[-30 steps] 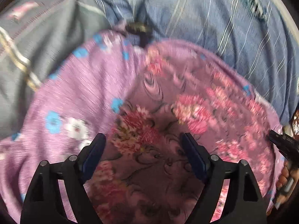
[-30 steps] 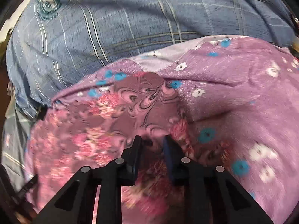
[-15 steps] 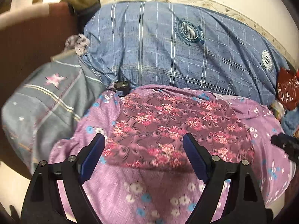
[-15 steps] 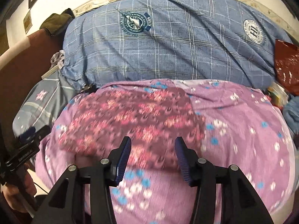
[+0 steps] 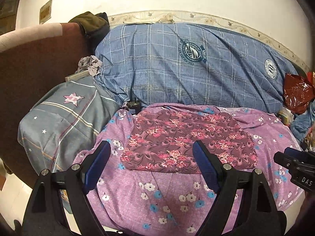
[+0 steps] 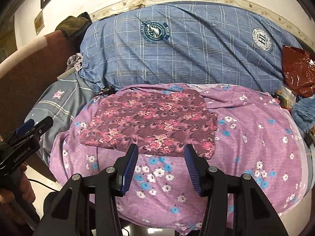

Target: Fold small clothes

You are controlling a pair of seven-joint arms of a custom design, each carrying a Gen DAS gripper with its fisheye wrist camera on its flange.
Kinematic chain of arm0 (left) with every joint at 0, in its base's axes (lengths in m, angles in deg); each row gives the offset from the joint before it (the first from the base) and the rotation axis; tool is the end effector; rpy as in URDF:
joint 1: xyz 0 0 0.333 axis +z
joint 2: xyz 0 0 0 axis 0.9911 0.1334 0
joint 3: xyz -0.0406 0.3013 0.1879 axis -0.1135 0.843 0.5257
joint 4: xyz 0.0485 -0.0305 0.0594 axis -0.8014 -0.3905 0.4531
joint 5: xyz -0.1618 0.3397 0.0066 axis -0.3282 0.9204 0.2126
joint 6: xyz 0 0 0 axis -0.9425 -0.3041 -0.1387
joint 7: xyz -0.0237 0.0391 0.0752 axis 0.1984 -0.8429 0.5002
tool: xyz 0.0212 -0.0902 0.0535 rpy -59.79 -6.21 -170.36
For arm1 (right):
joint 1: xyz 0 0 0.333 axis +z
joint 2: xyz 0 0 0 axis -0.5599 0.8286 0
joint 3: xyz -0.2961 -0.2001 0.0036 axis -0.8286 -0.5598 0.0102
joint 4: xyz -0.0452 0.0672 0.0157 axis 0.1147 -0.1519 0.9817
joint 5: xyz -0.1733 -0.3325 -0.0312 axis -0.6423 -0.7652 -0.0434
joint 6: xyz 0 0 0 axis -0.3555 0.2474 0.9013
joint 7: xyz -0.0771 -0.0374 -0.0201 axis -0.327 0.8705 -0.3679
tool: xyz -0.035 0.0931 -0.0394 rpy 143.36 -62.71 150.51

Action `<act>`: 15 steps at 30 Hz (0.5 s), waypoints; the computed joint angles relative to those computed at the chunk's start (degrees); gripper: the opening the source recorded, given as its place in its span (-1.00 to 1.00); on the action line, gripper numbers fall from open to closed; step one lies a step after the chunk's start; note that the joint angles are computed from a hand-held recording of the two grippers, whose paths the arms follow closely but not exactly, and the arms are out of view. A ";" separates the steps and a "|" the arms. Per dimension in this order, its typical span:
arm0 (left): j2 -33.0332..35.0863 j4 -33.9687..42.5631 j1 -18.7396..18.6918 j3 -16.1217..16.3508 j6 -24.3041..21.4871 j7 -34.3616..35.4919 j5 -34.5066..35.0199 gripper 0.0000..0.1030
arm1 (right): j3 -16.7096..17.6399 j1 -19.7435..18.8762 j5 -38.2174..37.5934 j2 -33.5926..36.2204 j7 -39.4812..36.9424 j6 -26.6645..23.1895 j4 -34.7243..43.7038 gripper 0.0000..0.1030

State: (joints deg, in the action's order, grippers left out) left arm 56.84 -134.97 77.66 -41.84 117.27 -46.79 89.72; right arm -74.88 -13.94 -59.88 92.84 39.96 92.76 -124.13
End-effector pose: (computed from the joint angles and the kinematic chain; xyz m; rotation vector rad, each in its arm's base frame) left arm 0.5499 -0.1802 0.6144 -1.6655 1.5206 -0.8533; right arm 0.5525 0.2645 0.6127 -1.7633 1.6165 -0.6130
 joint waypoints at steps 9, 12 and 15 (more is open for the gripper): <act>9.46 6.85 -2.20 1.49 -2.22 6.20 -4.32 0.70 | -2.38 0.81 -2.75 7.49 2.96 -2.60 5.71 -0.02; 15.59 11.36 -2.84 2.37 -3.63 12.19 -11.05 0.71 | -4.02 0.82 -1.40 13.51 3.26 -4.59 10.47 -0.05; 21.15 16.44 -3.56 3.01 -7.77 16.74 -17.26 0.70 | -5.70 1.10 0.32 18.85 3.46 -8.06 15.56 -0.06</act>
State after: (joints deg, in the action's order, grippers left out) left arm 77.98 -118.52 74.11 -38.83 109.51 -30.04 72.46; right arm -80.58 -12.84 -59.57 111.68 43.42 84.70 -108.57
